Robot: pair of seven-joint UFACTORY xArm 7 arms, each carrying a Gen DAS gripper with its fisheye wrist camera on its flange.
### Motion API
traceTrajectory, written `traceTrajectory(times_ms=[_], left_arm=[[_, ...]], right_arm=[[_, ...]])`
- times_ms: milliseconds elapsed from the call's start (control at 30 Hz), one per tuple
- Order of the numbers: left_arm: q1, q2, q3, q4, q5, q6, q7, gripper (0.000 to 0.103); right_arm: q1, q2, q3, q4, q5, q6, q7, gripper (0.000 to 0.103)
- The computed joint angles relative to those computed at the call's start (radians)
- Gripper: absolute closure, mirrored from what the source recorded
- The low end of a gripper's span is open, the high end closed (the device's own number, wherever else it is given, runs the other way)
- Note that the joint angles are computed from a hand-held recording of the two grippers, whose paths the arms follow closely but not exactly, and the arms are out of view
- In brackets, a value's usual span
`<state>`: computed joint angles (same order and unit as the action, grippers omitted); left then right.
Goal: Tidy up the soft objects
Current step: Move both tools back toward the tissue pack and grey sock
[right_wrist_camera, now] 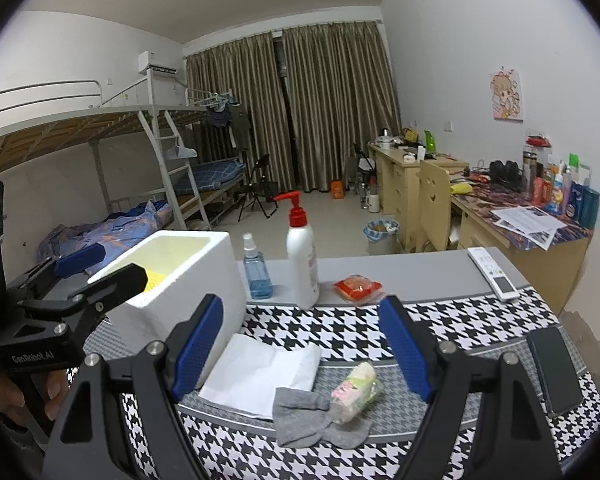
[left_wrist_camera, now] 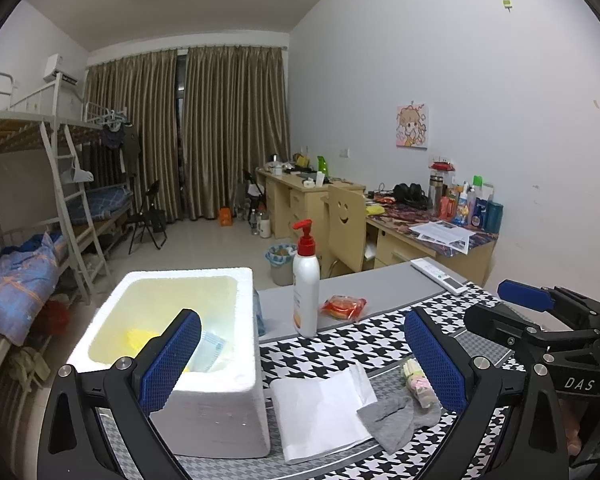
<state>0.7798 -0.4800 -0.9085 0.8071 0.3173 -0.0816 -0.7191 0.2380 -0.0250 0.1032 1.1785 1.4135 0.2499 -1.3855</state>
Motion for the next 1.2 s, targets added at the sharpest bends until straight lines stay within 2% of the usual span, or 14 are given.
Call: traceTrajectory(times_ms=[200,400,867,1200], left_arm=[[0.005,0.01,-0.014,0.009,0.002,0.008,-0.003,0.001],[0.045,0.007,-0.063,0.023,0.017,0.014,-0.023,0.001],[0.107,0.021,-0.152,0.035,0.039,0.016,-0.058,0.001],[0.135,0.049,-0.215,0.034,0.041,0.019,-0.041,0.001]], right_arm=[[-0.006,-0.003,-0.004,-0.009,0.002,-0.006,0.004,0.019],[-0.01,-0.005,-0.008,-0.017,0.023,-0.02,-0.012,0.019],[-0.028,0.012,-0.012,-0.028,-0.004,-0.03,0.01,0.019],[-0.051,0.046,-0.008,-0.021,-0.069,-0.023,0.085,0.019]])
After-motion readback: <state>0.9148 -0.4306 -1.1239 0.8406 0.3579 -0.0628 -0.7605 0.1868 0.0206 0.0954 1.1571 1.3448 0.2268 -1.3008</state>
